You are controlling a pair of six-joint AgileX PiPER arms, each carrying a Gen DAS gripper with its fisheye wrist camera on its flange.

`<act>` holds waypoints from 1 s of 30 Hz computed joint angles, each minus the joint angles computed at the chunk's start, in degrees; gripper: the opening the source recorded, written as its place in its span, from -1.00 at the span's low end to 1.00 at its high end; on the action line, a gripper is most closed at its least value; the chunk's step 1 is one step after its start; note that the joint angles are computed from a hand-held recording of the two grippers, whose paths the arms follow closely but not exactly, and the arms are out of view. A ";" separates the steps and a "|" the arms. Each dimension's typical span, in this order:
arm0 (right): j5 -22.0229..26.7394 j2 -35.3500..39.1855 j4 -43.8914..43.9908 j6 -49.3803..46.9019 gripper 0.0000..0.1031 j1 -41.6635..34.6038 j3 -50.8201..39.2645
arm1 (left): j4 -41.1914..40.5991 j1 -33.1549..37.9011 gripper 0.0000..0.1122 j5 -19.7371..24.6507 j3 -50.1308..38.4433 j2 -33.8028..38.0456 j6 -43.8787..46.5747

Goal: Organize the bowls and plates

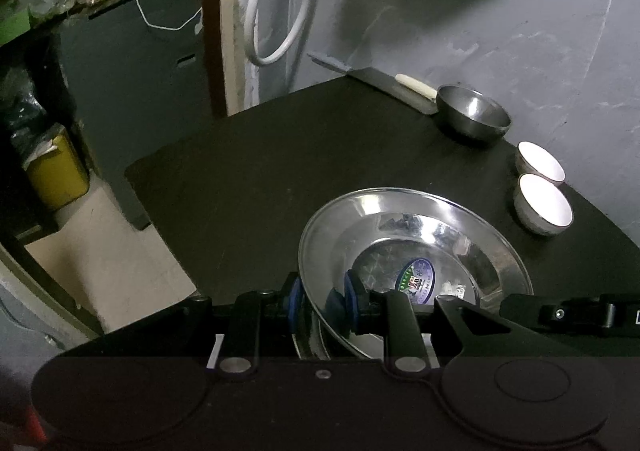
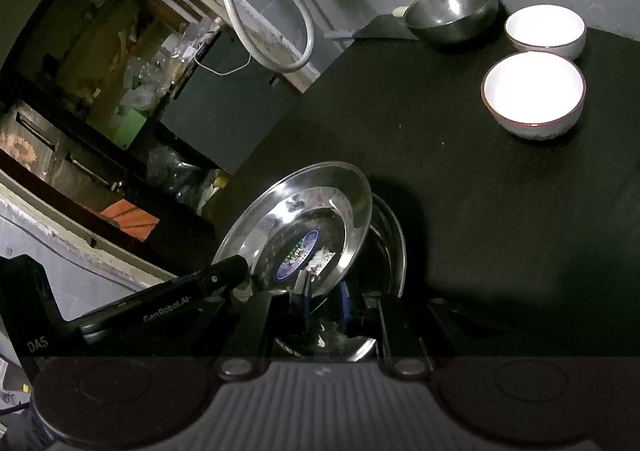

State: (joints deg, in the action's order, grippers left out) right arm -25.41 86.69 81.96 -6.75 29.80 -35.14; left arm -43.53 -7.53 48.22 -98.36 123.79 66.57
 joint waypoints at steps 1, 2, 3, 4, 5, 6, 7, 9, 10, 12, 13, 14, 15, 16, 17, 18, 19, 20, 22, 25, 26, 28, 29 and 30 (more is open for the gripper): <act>0.13 0.03 0.25 -0.10 -0.68 0.07 0.00 | 0.31 0.01 -0.56 -0.02 0.08 -0.01 -0.15; 0.37 0.14 0.28 -0.13 -0.68 -0.06 -0.06 | 0.55 -0.03 -0.56 -0.06 0.17 -0.06 -0.17; 0.62 0.09 0.43 -0.28 -0.68 -0.14 0.01 | 0.78 -0.11 -0.56 -0.14 0.25 -0.08 -0.18; 0.97 0.02 0.51 -0.30 -0.67 -0.29 0.09 | 1.09 -0.15 -0.55 -0.18 0.32 -0.09 -0.27; 1.33 -0.04 0.57 -0.31 -0.67 -0.47 0.15 | 1.38 -0.24 -0.55 -0.24 0.41 -0.14 -0.44; 1.62 -0.08 0.76 -0.49 -0.67 -0.62 0.18 | 1.71 -0.34 -0.55 -0.34 0.52 -0.16 -0.62; 1.97 -0.19 1.33 -1.12 -0.67 -0.80 0.14 | 2.11 -0.48 -0.55 -0.43 0.58 -0.16 -0.96; 2.47 -0.08 1.77 -1.49 -0.67 -1.08 0.03 | 2.62 -0.81 -0.55 -0.64 0.62 -0.09 -1.54; 2.62 -0.24 2.17 -1.79 -0.67 -1.07 0.15 | 2.79 -0.85 -0.55 -0.66 0.72 -0.08 -1.65; 3.15 -0.26 2.79 -2.70 -0.67 -1.58 -0.04 | 2.98 -0.96 -0.55 -0.75 0.91 -0.13 -1.72; 3.17 -0.36 3.06 -2.87 -0.67 -1.51 0.08 | 3.07 -1.06 -0.54 -0.90 1.08 -0.16 -1.69; 3.19 -0.44 3.19 -2.91 -0.67 -1.45 0.23 | 3.17 -1.15 -0.54 -1.04 1.24 -0.22 -1.70; 3.16 -0.42 3.46 -3.09 -0.67 -1.33 0.24 | 3.24 -1.20 -0.54 -1.19 1.42 -0.29 -1.67; 3.25 -0.43 3.91 -3.61 -0.67 -1.38 0.19 | 3.41 -1.32 -0.54 -1.30 1.47 -0.30 -1.78; 3.28 -0.51 4.52 -4.21 -0.67 -1.31 0.17 | 3.66 -1.44 -0.53 -1.36 1.47 -0.32 -2.02; 3.77 -0.20 6.11 -6.28 -0.67 -1.83 -0.80 | 3.87 -1.53 -0.53 -1.45 1.55 -0.34 -2.22; 3.89 -0.23 6.68 -6.89 -0.67 -1.87 -0.88 | 4.06 -1.64 -0.53 -1.56 1.57 -0.32 -2.43; 4.05 -0.27 7.33 -7.60 -0.67 -1.94 -1.01 | 4.44 -1.84 -0.53 -1.52 1.14 -0.10 -2.91; 4.29 -0.12 7.52 -7.84 -0.67 -1.99 -1.05 | 4.61 -2.01 -0.53 -1.76 1.12 -0.07 -2.99; 4.83 -0.30 8.01 -8.60 -0.67 -2.37 -1.08 | 4.66 -2.13 -0.52 -2.14 1.51 -0.27 -2.65; 4.81 -0.28 8.49 -9.08 -0.67 -2.32 -1.25 | 4.67 -2.17 -0.52 -2.27 1.62 -0.32 -2.53; 4.75 -0.20 8.35 -8.86 -0.67 -2.26 -1.26 | 4.62 -2.25 -0.51 -2.62 2.01 -0.53 -2.25; 4.85 -0.18 8.62 -9.08 -0.67 -2.27 -1.30 | 4.64 -2.32 -0.51 -2.80 2.20 -0.63 -2.22; 4.96 -0.24 8.76 -9.32 -0.67 -2.40 -1.27 | 4.53 -2.30 -0.51 -2.99 2.51 -0.76 -2.03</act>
